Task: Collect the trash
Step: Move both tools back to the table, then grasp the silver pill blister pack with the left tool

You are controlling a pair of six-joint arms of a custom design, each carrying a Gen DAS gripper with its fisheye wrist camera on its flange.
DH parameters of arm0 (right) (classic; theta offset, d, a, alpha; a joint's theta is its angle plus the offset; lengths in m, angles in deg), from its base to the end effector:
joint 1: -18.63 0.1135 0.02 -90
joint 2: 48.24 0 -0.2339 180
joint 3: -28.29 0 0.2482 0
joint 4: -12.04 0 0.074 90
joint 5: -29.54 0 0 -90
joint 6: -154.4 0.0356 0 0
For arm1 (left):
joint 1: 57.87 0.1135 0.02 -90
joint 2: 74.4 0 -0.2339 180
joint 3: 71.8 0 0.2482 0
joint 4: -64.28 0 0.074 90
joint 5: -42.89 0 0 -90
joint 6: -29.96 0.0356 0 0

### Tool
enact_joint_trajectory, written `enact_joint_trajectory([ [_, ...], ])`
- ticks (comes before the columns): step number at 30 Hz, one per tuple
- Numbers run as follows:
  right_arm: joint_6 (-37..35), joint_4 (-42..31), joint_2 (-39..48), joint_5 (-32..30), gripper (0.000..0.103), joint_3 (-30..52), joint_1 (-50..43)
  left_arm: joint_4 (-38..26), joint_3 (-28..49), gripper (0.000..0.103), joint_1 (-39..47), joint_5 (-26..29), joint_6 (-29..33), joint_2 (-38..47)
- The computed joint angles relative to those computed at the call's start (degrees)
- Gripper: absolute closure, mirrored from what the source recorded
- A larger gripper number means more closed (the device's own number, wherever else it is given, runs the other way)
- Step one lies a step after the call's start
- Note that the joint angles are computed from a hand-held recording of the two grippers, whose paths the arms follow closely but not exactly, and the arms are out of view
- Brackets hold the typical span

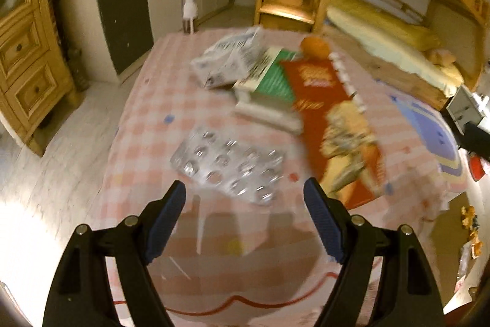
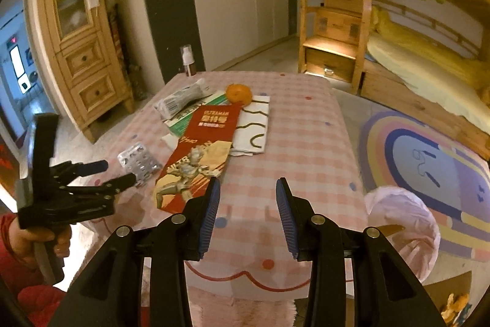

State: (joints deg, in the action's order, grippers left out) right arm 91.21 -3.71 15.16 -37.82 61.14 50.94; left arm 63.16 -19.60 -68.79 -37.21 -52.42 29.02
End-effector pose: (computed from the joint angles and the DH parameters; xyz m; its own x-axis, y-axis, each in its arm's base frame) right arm 0.1788 0.0968 0.1192 -0.6665 0.0711 -0.7421 0.0359 0.9974 0.0632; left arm 0.2899 -0.0622 0.0612 -0.7320 0.2743 -0.6236 0.3903 0.9191 -0.0539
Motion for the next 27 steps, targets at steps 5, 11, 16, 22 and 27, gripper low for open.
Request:
enact_joint_trajectory([
  [5,0.5,-1.4,-0.6,0.6,0.062,0.1,0.4,1.2,2.1,0.026,-0.4,-4.3,2.1,5.3],
  [11,0.5,-0.8,0.4,-0.1,0.062,0.1,-0.3,1.0,1.2,0.026,4.9,-2.4,3.5,4.6],
  [16,0.0,0.9,2.9,-1.1,0.062,0.8,-0.1,0.4,2.9,0.026,9.4,-3.0,2.8,5.7],
  [22,-0.1,1.7,3.8,-1.1,0.061,1.1,0.2,0.3,1.9,0.026,11.4,1.5,2.8,3.0],
  [27,0.3,1.4,3.8,-1.0,0.061,1.0,0.1,1.3,0.1,0.026,7.2,3.1,3.3,1.9],
])
